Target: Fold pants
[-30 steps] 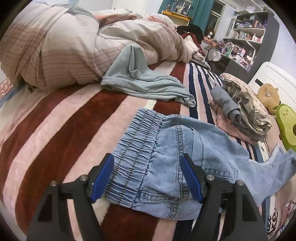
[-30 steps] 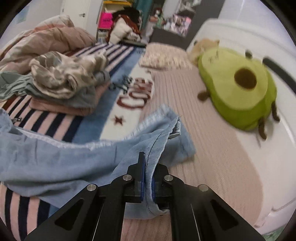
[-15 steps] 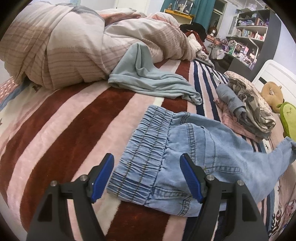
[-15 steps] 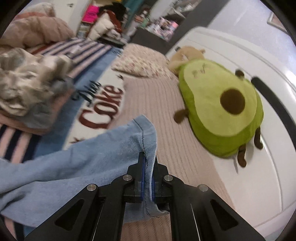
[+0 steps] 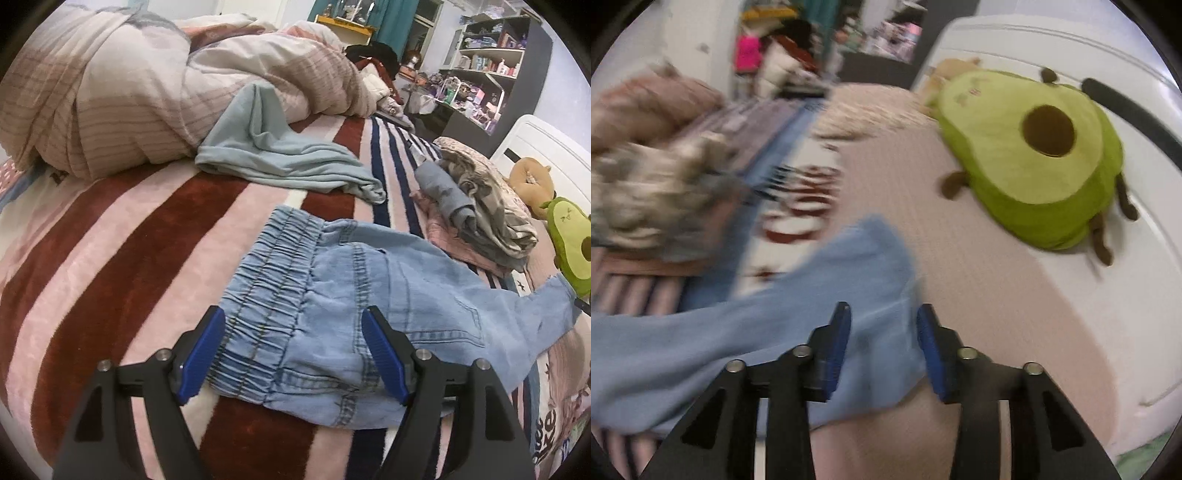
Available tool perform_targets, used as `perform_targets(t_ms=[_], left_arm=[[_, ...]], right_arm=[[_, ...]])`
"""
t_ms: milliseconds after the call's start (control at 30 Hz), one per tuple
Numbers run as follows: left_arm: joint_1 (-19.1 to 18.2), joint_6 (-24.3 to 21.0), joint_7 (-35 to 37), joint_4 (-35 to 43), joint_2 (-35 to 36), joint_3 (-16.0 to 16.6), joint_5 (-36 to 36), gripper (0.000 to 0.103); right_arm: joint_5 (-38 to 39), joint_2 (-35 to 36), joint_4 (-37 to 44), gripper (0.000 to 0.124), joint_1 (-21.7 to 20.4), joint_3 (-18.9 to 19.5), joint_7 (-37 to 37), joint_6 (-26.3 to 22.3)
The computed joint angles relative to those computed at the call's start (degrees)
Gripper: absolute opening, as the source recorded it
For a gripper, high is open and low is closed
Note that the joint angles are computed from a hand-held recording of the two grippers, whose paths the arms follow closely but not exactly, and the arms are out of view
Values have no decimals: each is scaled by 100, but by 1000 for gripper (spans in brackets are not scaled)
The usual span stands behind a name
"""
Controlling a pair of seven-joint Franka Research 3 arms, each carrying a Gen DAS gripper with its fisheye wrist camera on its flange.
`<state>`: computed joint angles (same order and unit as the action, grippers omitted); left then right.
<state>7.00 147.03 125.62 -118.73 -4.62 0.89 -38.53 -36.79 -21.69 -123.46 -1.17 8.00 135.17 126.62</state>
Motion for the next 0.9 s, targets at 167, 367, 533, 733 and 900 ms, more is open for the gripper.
perform_targets(t_ms=[167, 367, 533, 733, 900], left_arm=[[-46, -122, 293, -98, -118, 16, -52, 79], [-27, -303, 566, -269, -192, 115, -66, 79], [59, -111, 396, -347, -130, 136, 237, 79], [184, -412, 300, -94, 112, 105, 40, 79], [157, 55, 285, -328, 0, -37, 433, 55]], right_arm=[[1918, -644, -948, 35, 707, -334, -355, 1188], [3644, -415, -1964, 35, 1203, -390, -804, 2956], [3766, -55, -2139, 34, 636, 147, -554, 3883], [3168, 197, -2085, 32, -123, 725, 297, 4362], [1974, 44, -2003, 2, -1175, 1640, 1653, 4196]])
